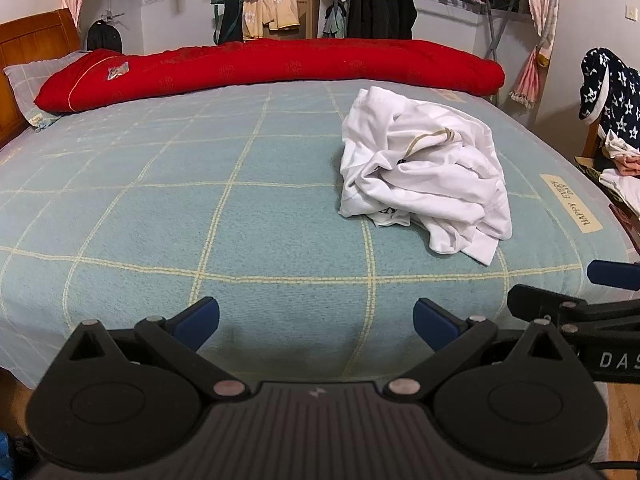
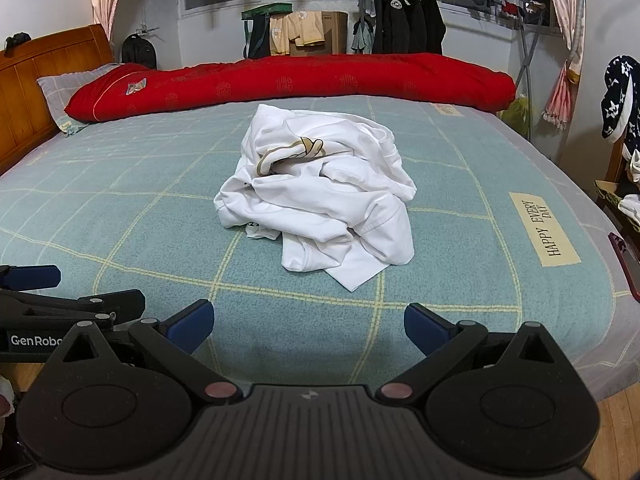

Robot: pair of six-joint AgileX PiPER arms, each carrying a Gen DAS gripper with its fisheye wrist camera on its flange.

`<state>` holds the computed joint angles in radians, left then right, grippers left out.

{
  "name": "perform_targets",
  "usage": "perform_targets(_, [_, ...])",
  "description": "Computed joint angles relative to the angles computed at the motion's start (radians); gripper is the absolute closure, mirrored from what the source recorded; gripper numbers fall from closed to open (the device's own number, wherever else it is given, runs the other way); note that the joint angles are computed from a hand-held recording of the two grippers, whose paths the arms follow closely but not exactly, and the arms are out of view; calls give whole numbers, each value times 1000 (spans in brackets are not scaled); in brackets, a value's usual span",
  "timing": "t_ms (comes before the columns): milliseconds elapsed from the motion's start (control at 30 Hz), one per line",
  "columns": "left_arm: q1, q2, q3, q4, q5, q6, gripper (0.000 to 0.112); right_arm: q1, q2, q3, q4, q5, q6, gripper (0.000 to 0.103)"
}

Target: Fold clothes

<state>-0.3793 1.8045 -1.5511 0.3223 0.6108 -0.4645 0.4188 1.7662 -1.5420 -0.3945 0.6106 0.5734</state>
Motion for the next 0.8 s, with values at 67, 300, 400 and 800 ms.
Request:
perform_targets(67, [-1, 1, -1, 1, 1, -1, 10, 0, -2, 1, 0, 0, 0, 0])
perform_targets(300, [0, 1, 0, -4, 0, 5, 10, 2, -4, 3, -4, 0, 5, 0])
perform_targets(400, [-2, -2, 2, 2, 0, 1, 10, 2, -5, 3, -5, 2, 5, 0])
perform_targets(800, [-3, 2, -4, 0, 8, 8, 10, 0, -4, 3, 1, 1, 1, 0])
